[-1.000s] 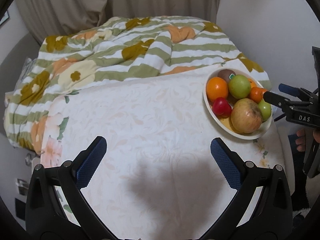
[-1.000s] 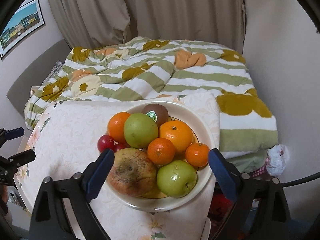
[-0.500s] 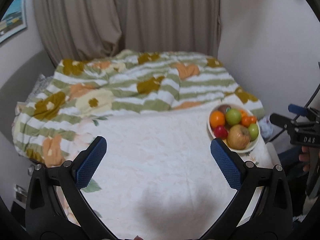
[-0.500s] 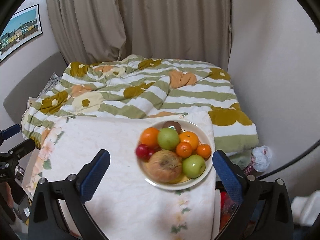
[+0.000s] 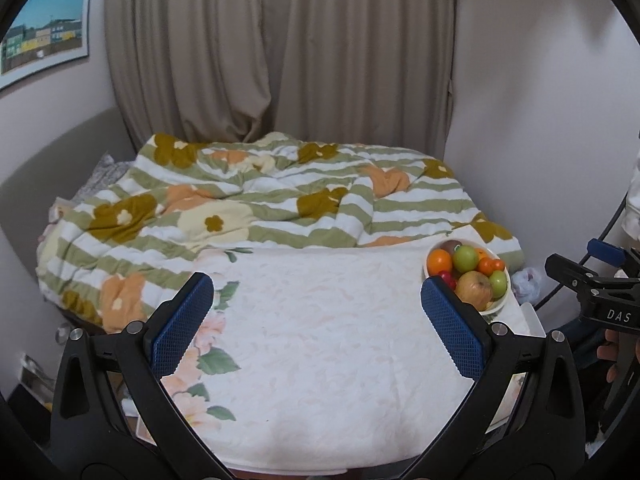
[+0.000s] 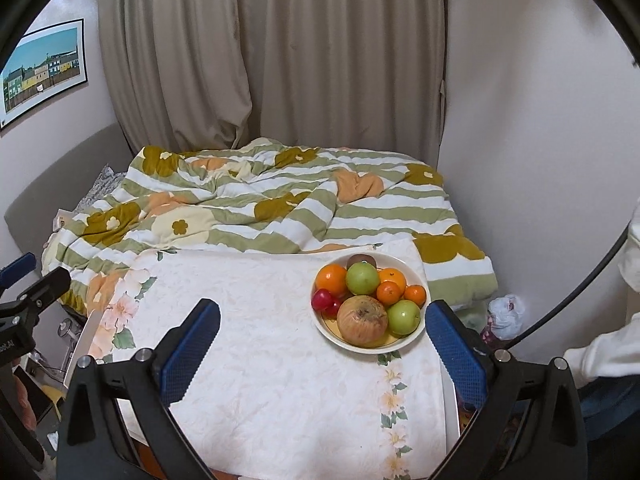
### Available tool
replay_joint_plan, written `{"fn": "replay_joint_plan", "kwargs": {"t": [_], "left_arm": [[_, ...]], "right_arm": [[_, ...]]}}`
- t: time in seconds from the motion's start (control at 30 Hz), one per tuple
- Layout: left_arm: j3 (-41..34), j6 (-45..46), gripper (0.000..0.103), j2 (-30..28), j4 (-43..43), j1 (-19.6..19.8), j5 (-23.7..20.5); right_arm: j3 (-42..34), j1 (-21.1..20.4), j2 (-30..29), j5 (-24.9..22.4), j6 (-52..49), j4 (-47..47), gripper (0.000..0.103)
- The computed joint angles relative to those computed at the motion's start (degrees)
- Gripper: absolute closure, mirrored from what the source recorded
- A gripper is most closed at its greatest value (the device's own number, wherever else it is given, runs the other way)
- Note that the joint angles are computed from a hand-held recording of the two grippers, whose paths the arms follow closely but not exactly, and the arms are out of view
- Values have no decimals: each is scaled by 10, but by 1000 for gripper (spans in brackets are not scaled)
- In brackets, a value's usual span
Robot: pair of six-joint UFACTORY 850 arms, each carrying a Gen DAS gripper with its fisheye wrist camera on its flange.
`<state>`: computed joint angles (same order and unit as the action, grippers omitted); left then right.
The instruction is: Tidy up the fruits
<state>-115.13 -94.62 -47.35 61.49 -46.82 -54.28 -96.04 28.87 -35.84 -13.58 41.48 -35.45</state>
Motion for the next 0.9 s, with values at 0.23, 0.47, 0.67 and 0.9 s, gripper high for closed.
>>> {"fn": "replay_joint_plan", "kwargs": {"t": [0.23,0.47,0.67,0.9], "left_arm": [[19,-12,0,14,25,-7,-19],[14,-11,0,12,33,-9,-26],[2,-3,0,5,31,-10,-28],[7,-1,0,8,25,-6,-24]], "right_arm": [[20,7,14,2,108,-98,1],[25,9,17,1,151,-137,1],[26,8,17,2,153,-140,1],[21,8,16,-5,148,-135,1]]}}
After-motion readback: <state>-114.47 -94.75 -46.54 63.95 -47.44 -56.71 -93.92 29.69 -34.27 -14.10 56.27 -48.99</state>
